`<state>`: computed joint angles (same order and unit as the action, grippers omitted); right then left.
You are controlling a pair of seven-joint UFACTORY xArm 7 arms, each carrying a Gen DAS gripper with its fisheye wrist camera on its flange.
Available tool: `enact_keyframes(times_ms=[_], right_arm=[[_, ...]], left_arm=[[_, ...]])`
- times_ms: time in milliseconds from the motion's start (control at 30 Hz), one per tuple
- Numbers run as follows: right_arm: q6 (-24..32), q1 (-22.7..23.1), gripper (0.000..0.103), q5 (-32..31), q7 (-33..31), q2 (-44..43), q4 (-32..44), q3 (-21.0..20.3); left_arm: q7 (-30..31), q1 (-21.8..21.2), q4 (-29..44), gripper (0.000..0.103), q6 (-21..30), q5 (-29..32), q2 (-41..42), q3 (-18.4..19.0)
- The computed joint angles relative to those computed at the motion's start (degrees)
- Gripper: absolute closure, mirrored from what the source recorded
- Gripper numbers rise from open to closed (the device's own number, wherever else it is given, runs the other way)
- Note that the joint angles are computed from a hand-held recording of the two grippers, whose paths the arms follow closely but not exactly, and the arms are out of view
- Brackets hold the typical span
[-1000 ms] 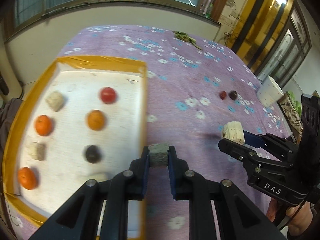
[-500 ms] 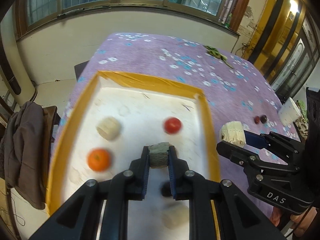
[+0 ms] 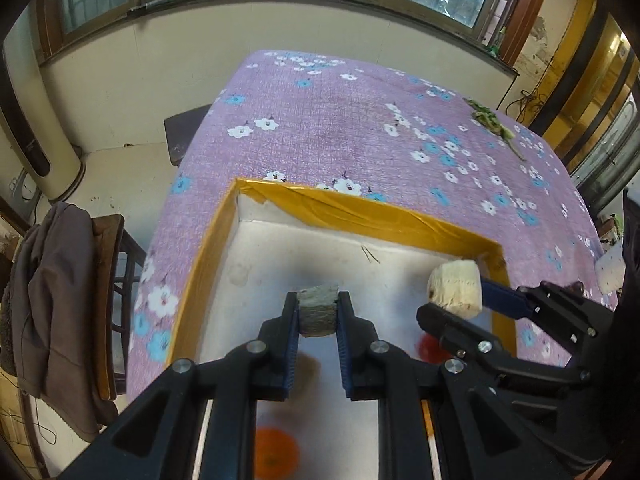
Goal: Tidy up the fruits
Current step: 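Carry both cream blocks into the tray and open both tools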
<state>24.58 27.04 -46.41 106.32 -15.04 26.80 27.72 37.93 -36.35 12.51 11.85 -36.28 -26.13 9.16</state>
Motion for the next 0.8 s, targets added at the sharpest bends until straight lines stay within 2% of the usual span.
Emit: enact_keyframes(times_ms=[100,200,367,533,600,733,800], right_arm=[[-1.31,-0.91,0.060,-1.44,0.05,1.90,0.11,-0.55],[-1.58,-0.82,0.060,-2.79,0.57,3.28,0.42,-1.24],[-1.52,0.02,0.060,-3.44,0.07,4.45,0.63,-2.75],[-0.03,1.23,0.060,-2.53,-1.20,4.78,1.02,-3.46],[0.71,1.71,0.060,-1.61,-2.07,4.96,1.19,-3.78],[0.90,2.27,0.057,-0.04,-1.78,3.13,-0.34,-3.76],[0.90,2.57,0.055,1.46,-2.00,1.42,-1.42,-3.51]], left_arm=[[1.47,-1.75,1.89,0.083,-0.42,-1.81,3.39,1.30],[3.45,-2.32,3.64,0.083,-0.64,-4.35,6.42,1.01],[6.05,-0.44,6.36,0.083,0.41,-8.31,10.69,-1.44],[8.65,1.97,6.69,0.083,0.18,-11.73,11.53,-4.45],[9.60,3.18,6.92,0.080,1.10,-12.97,11.50,-5.31],[9.00,5.91,5.93,0.061,0.66,-12.35,10.41,-7.75],[8.87,6.18,5.36,0.060,0.58,-11.86,9.88,-7.73]])
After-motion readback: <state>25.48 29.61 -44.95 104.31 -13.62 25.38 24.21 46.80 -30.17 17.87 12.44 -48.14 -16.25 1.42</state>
